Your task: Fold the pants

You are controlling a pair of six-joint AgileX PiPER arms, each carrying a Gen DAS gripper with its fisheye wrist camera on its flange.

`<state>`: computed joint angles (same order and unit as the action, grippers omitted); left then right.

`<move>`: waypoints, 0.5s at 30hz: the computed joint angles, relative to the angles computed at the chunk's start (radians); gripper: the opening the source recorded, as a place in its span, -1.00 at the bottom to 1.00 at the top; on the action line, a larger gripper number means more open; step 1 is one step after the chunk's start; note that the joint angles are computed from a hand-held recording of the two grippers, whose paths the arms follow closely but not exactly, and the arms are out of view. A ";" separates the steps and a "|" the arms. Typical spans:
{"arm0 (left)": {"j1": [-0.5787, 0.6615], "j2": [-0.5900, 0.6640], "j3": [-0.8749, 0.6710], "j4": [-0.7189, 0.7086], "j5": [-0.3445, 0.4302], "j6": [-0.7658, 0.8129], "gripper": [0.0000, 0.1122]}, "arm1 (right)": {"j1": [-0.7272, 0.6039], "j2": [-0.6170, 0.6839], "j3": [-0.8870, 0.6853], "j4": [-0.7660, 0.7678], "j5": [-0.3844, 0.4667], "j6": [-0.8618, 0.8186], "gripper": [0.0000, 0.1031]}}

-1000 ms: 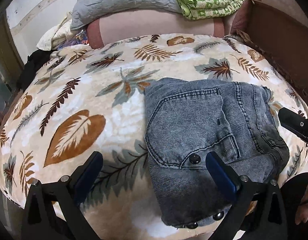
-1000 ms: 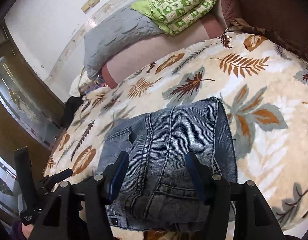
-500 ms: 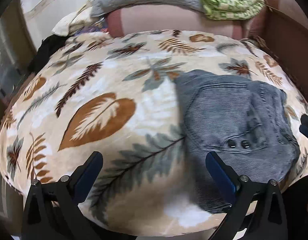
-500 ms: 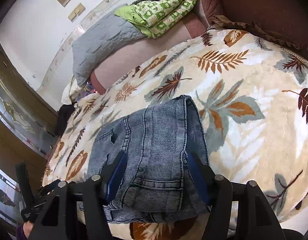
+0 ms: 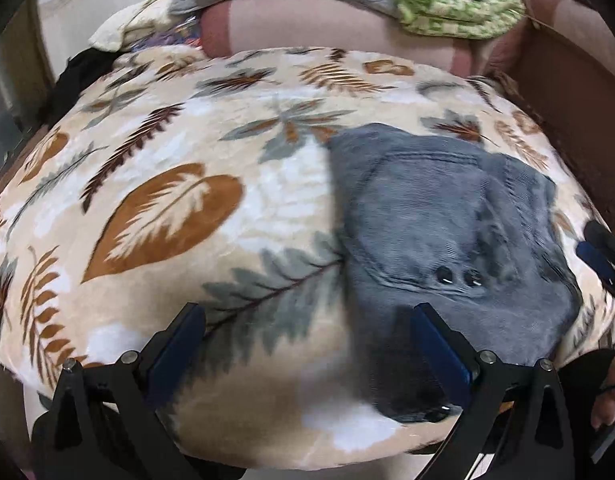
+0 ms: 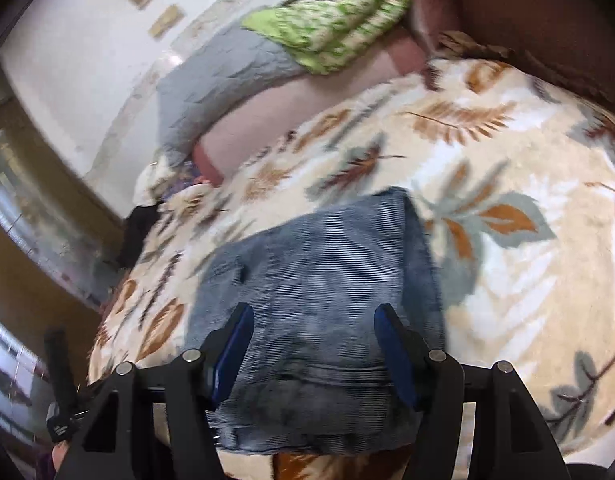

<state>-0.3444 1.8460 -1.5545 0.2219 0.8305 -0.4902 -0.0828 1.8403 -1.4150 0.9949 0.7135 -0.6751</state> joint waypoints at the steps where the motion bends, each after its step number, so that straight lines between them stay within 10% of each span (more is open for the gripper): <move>1: -0.016 0.005 0.006 0.020 0.001 -0.004 0.82 | 0.023 0.004 0.000 -0.033 -0.006 0.000 0.29; 8: -0.048 0.005 0.077 0.109 -0.043 -0.065 0.82 | 0.198 0.014 -0.021 -0.558 -0.074 0.254 0.29; 15: 0.001 0.014 -0.077 -0.006 0.038 0.096 0.82 | 0.098 0.038 -0.130 -0.358 0.058 0.200 0.29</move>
<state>-0.3432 1.8602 -1.6320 0.2162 0.8687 -0.3939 0.0151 1.8780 -1.5449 0.6364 0.7712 -0.4755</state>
